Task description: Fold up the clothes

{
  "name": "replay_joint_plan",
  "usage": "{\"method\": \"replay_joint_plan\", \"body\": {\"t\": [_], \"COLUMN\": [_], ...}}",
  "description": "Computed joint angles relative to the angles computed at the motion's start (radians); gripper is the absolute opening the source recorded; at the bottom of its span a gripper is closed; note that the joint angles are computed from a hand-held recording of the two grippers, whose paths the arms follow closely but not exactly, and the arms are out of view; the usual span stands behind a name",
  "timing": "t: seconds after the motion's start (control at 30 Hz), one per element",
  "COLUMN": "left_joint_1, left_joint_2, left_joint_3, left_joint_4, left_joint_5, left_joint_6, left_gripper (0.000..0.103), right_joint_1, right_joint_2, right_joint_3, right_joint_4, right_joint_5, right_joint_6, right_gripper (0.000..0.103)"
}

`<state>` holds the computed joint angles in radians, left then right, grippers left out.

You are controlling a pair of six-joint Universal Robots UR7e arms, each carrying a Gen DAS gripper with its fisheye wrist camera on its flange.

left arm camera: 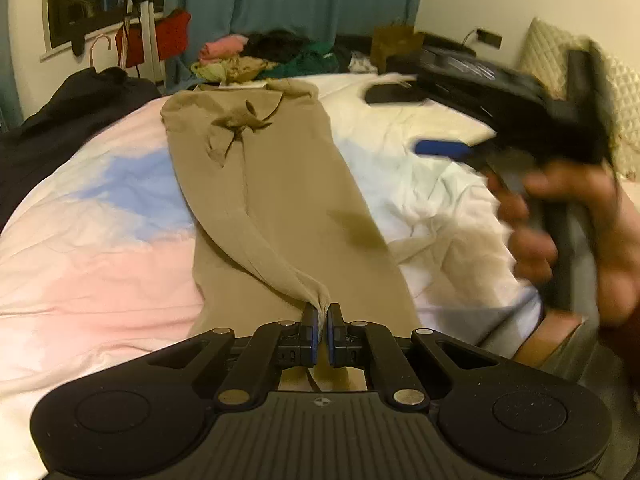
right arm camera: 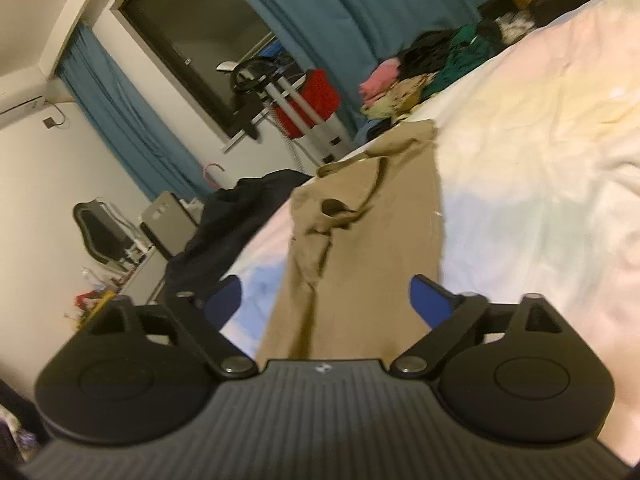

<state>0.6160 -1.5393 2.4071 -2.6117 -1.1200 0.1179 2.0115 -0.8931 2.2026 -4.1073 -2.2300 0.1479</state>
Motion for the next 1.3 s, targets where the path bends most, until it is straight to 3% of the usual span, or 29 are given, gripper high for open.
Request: {"method": "replay_joint_plan", "body": {"t": [0.07, 0.27, 0.43, 0.53, 0.6, 0.63, 0.67, 0.7, 0.73, 0.87, 1.0, 1.07, 1.13, 1.23, 1.27, 1.3], "left_joint_1": [-0.008, 0.031, 0.083, 0.125, 0.150, 0.160, 0.168, 0.172, 0.175, 0.189, 0.193, 0.186, 0.180, 0.175, 0.179, 0.183], "left_joint_2": [0.006, 0.001, -0.003, -0.002, 0.000, 0.001, 0.003, 0.005, 0.003, -0.016, -0.043, -0.044, -0.032, -0.011, -0.007, -0.001], "left_joint_3": [0.026, 0.061, 0.083, 0.076, 0.066, 0.060, 0.055, 0.053, 0.055, 0.054, 0.056, 0.057, 0.055, 0.052, 0.050, 0.046], "left_joint_4": [-0.044, -0.109, -0.179, -0.194, -0.187, -0.176, -0.167, -0.164, -0.168, -0.170, -0.147, -0.140, -0.125, -0.125, -0.131, -0.139], "left_joint_5": [0.012, -0.025, -0.084, -0.134, -0.161, -0.172, -0.178, -0.180, -0.186, -0.216, -0.212, -0.189, -0.167, -0.149, -0.153, -0.157], "left_joint_6": [0.034, 0.133, 0.211, 0.246, 0.259, 0.260, 0.261, 0.267, 0.277, 0.299, 0.299, 0.292, 0.294, 0.307, 0.311, 0.310], "left_gripper": [0.005, 0.005, 0.005, 0.005, 0.005, 0.005, 0.005, 0.005, 0.005, 0.005, 0.005, 0.005, 0.007, 0.028, 0.051, 0.067], "right_joint_1": [-0.031, -0.172, -0.263, -0.285, -0.296, -0.295, -0.291, -0.281, -0.271, -0.235, -0.220, -0.230, -0.248, -0.262, -0.263, -0.263], "right_joint_2": [-0.027, 0.022, 0.136, 0.198, 0.240, 0.252, 0.266, 0.281, 0.295, 0.309, 0.320, 0.328, 0.318, 0.314, 0.305, 0.289], "right_joint_3": [-0.042, -0.272, -0.510, -0.625, -0.703, -0.731, -0.760, -0.789, -0.814, -0.885, -0.966, -0.988, -0.976, -0.953, -0.929, -0.903], "right_joint_4": [0.093, 0.281, 0.411, 0.450, 0.483, 0.517, 0.539, 0.530, 0.510, 0.404, 0.394, 0.394, 0.435, 0.435, 0.428, 0.433], "right_joint_5": [0.034, 0.125, 0.077, 0.054, 0.031, -0.002, -0.033, -0.061, -0.080, -0.066, -0.119, -0.151, -0.166, -0.175, -0.170, -0.165], "right_joint_6": [-0.007, -0.063, -0.066, -0.118, -0.149, -0.148, -0.164, -0.223, -0.285, -0.489, -0.637, -0.667, -0.634, -0.599, -0.577, -0.539], "right_gripper": [0.074, 0.074, 0.074, 0.071, 0.061, 0.047, 0.024, 0.007, 0.005, 0.004, 0.004, 0.004, 0.005, 0.007, 0.007, 0.008]}}
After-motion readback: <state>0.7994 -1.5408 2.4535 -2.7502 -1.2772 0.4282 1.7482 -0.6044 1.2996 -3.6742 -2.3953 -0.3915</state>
